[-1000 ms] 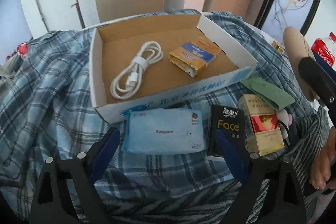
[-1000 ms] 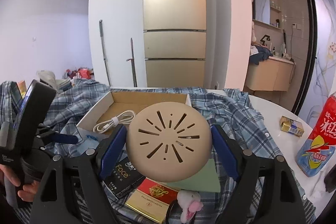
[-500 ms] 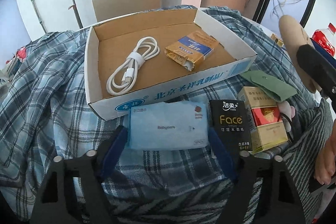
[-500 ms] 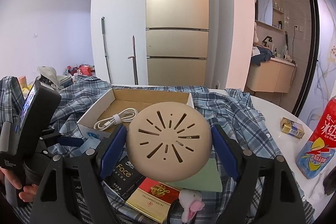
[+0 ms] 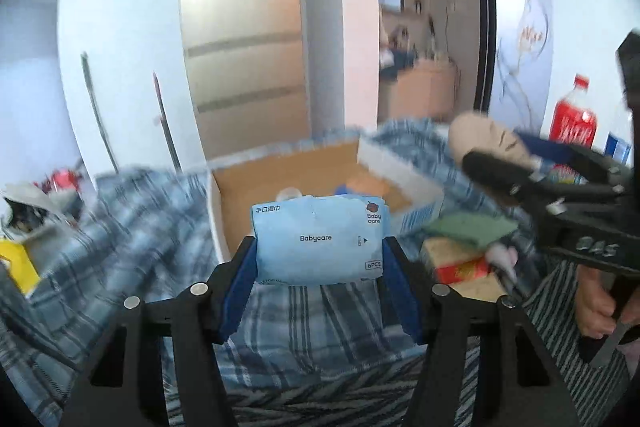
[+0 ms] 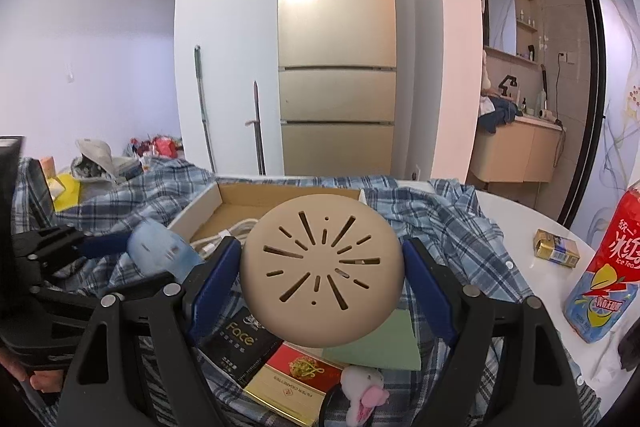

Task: Organize soft objects
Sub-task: 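Grasp the blue Babycare wipes pack with the left gripper while the right gripper lifts the disc, then lift the wipes pack with the left gripper and the disc with the right gripper over the box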

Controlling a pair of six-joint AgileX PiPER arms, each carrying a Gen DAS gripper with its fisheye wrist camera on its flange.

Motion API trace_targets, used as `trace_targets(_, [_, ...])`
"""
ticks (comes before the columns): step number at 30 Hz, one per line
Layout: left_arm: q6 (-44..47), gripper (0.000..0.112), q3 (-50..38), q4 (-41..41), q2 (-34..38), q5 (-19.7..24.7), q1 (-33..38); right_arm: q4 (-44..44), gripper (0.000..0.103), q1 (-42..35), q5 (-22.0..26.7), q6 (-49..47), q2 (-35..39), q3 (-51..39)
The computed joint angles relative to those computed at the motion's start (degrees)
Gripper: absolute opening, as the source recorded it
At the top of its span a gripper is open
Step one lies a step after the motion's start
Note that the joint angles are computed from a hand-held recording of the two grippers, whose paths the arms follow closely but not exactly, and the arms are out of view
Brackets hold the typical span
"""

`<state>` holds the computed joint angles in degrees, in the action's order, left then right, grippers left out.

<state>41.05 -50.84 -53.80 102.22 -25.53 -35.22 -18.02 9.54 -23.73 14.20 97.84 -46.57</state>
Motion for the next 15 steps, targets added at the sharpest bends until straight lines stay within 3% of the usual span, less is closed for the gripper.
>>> trace_targets(7, [-12.37,0.064,8.88,6.88,-4.38,-18.29,-3.67,0.25,0.081,-0.41,-6.77,-1.59,-1.63,3.58])
trace_targets(15, [-11.22,0.064,10.41,5.68,-4.27,-26.12,-6.35,-0.11,0.081,-1.16,-10.31,-2.04,-1.92,4.67])
